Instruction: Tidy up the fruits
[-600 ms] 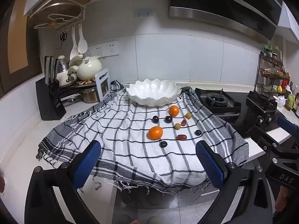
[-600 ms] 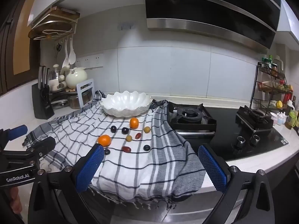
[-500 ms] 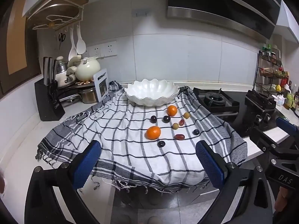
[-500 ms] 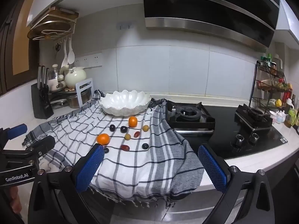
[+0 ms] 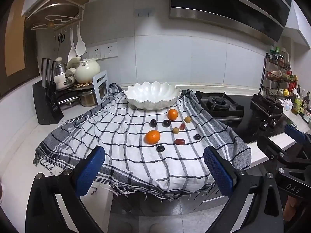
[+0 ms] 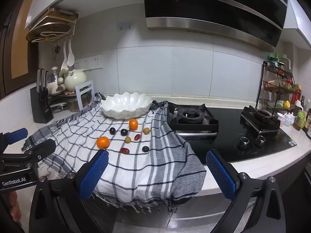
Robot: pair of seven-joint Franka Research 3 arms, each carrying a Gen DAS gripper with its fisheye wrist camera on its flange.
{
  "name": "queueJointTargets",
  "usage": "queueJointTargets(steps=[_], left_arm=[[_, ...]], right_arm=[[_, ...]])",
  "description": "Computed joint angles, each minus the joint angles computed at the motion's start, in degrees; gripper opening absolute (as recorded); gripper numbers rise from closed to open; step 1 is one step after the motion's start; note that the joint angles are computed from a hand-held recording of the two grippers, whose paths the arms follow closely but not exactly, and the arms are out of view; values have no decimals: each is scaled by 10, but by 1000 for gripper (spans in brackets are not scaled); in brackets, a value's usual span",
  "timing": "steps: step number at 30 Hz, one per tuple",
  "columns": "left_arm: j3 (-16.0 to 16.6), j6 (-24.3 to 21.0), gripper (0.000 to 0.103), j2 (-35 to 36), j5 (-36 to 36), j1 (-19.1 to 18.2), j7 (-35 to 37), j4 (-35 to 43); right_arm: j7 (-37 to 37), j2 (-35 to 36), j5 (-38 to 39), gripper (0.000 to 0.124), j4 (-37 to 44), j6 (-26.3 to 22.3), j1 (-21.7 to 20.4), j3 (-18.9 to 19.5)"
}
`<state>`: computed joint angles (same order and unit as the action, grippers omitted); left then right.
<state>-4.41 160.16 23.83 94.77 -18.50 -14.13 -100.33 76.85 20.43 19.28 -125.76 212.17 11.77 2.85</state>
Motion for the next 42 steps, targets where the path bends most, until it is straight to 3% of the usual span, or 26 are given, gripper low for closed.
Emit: queueJointTargets(steps=[14, 42], left_arm=[[1, -7, 103, -3, -8, -5, 3, 2], [-6, -11, 103, -16, 8, -1, -11, -7]], right_arm=[[17, -7, -34, 102, -7, 2, -20, 5], [14, -8, -30, 102, -10, 11, -11, 2]])
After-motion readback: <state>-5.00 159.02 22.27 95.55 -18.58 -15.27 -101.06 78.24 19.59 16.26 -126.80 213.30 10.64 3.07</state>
